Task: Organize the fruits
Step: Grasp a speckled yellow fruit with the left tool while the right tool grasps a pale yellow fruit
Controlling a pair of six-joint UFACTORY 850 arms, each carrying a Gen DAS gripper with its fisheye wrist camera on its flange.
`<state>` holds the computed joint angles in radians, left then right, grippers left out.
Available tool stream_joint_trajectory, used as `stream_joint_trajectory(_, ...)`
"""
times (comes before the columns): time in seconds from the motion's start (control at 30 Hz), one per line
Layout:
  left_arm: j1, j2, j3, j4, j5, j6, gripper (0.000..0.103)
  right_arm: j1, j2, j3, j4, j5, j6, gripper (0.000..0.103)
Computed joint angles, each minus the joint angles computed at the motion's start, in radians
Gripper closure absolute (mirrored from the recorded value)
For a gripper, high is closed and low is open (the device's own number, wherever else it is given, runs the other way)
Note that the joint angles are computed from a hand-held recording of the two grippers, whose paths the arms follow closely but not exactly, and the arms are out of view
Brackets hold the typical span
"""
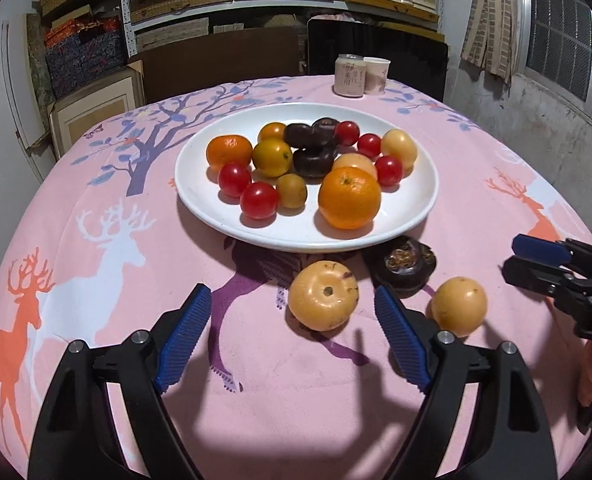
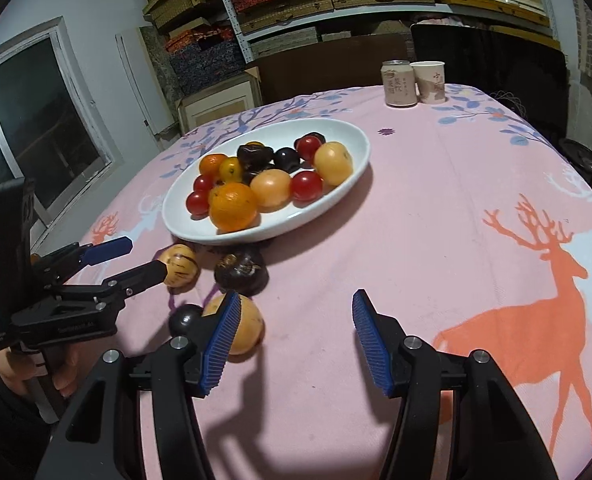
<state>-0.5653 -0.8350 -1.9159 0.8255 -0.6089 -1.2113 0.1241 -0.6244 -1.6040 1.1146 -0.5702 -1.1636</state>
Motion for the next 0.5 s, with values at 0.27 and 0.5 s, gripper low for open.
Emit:
stream_joint_trajectory(0.27,0.023,-0.081,-0.113,-0.201,-0.017,0.202,0.054,-0.004,-0.031,-0.036,-0.042,-0.041,0.065,0.044)
stream_joint_trajectory(0.5,0.017,-0.047,-0.061,-0.122,0.039,0.128,0.064,0.002,-0.018,-0.020,-0.018,-0.045,0.000,0.044)
